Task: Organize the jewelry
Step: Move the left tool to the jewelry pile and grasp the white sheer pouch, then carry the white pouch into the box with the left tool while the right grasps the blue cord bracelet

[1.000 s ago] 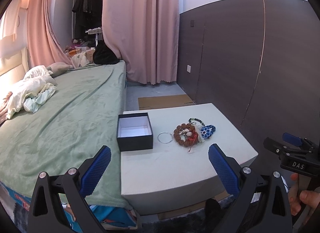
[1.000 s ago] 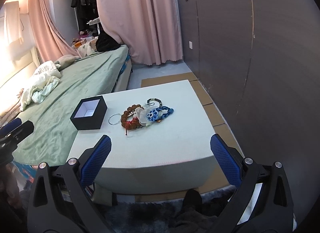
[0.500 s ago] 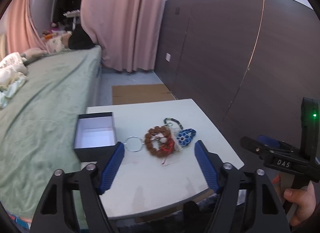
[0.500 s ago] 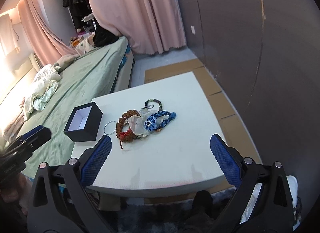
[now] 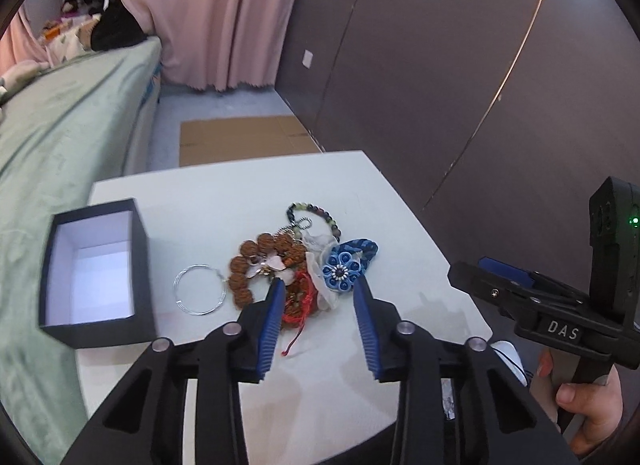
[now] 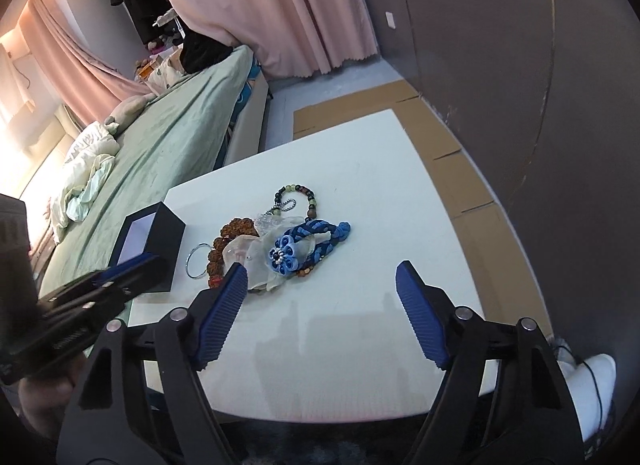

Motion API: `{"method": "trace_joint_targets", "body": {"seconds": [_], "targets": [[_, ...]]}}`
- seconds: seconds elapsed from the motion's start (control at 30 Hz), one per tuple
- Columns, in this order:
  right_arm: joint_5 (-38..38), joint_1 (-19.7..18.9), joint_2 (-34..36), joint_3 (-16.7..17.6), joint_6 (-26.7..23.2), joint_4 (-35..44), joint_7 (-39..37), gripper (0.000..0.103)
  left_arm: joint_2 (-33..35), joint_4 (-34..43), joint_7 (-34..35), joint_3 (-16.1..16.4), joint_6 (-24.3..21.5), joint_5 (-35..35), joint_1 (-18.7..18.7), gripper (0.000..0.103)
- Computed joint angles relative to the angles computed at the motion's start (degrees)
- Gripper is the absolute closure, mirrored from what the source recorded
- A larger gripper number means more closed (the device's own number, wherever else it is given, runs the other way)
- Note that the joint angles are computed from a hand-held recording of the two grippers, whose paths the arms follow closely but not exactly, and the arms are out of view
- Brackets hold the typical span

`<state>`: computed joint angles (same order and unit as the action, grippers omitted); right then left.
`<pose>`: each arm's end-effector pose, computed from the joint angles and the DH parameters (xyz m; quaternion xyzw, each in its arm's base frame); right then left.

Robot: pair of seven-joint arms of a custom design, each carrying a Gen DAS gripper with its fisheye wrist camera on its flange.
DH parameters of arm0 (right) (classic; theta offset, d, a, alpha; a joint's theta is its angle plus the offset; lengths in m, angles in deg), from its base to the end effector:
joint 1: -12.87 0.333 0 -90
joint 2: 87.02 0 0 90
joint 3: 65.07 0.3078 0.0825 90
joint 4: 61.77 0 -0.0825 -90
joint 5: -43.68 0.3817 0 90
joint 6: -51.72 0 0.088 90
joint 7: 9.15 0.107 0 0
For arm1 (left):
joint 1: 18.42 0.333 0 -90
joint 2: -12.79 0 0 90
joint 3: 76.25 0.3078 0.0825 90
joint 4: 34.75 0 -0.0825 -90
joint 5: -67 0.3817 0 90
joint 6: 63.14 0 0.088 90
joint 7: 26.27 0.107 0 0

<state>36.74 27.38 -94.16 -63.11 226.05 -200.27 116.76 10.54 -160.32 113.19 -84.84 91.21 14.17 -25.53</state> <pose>0.4974 0.1571 0.4396 -0.5809 0.7267 -0.1459 0.3364 0.5442 -0.1263 0.4457 -0.5123 0.7717 -0.3692 0.0752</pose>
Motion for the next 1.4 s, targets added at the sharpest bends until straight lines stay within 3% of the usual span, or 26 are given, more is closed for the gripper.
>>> {"method": "trace_joint_targets", "body": {"seconds": [0.2,0.3,0.47,0.63,0.87,1.0,1.17,1.3,1.4], "targets": [[11.9,3.2,2.4,-3.0,1.4,1.2,-9.7,0.027,6.9,5.1,-2.2,-1.6,0.1,2.8,0.1,0.074],[18.3,4.1,3.4,-3.4,1.5,1.8,-14.7,0.032,9.7,6.6,-3.8,-2.5,2.1,5.2,0.1,0.078],[25.2,3.5,5.3,-2.0,0.8,3.4,-20.9,0.034,13.0,8.6,-8.6,-3.4,3.7,10.9,0.3,0.102],[33.4,2.3,7.0,0.1,-0.5,5.6,-27.5,0.034,12.2,9.0,-3.9,-5.4,3.6,6.1,2.5,0.103],[48.8,0.3,9.5,3.0,-3.2,9.2,-38.9,0.038,9.4,10.0,1.0,-4.7,0.0,0.1,3.3,0.103],[46.8,-0.5,10.9,3.5,-6.2,10.6,-37.7,0.044,7.7,9.8,2.8,-3.8,-1.0,-2.8,3.1,0.103],[50.0,-1.3,12.2,5.1,-8.9,12.3,-41.6,0.047,5.8,8.7,3.2,-2.6,-2.2,-4.8,2.8,0.103],[46.4,-1.0,13.4,5.4,-9.1,13.7,-40.4,0.047,4.1,7.7,3.6,-1.6,-1.8,-6.2,2.6,0.103],[37.2,-0.2,14.8,4.5,-8.6,14.8,-34.5,0.047,3.0,7.3,3.1,-1.0,-1.5,-6.4,2.5,0.103]]}}
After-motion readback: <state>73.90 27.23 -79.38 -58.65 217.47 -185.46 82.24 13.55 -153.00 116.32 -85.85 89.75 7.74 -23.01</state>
